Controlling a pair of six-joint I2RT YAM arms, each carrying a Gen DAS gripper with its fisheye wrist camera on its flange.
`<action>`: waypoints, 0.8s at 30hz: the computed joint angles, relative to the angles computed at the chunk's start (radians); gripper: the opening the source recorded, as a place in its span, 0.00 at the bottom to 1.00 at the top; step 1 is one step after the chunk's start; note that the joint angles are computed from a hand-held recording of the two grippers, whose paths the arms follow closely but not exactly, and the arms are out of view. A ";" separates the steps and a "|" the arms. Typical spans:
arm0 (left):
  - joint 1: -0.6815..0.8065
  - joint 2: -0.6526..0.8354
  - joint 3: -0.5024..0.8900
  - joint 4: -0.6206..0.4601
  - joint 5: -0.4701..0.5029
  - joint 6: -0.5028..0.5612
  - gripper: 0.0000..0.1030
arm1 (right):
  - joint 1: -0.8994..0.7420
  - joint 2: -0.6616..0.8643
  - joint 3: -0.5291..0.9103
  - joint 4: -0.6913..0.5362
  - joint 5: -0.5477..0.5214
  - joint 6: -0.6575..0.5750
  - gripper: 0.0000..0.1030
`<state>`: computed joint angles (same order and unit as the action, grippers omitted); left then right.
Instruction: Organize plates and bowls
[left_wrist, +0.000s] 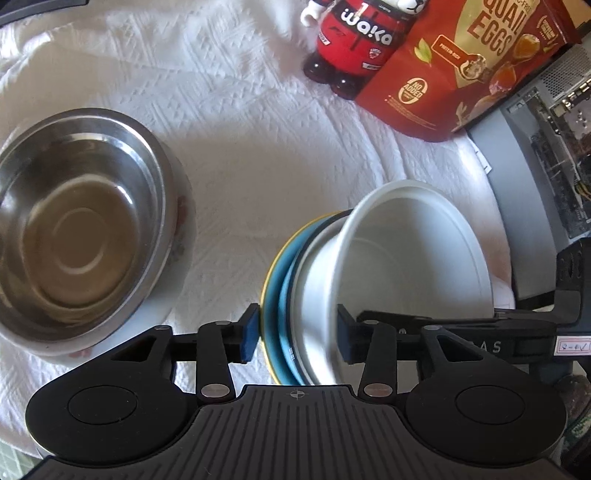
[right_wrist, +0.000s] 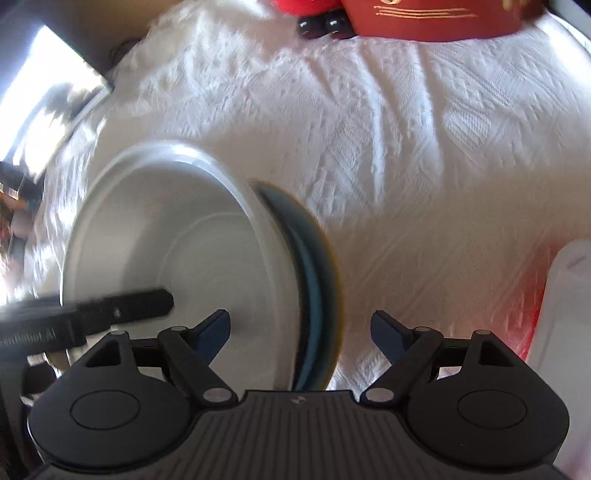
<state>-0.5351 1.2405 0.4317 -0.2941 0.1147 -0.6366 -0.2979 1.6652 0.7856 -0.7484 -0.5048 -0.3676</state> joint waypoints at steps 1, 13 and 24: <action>-0.005 0.000 0.000 0.003 -0.005 -0.008 0.48 | -0.005 0.005 0.004 -0.001 -0.009 -0.003 0.82; 0.007 0.009 0.013 -0.024 0.003 0.016 0.43 | -0.031 0.020 -0.012 -0.038 -0.129 -0.019 0.81; 0.079 -0.145 -0.031 -0.169 0.028 0.066 0.43 | 0.064 -0.026 -0.053 -0.039 -0.131 0.023 0.81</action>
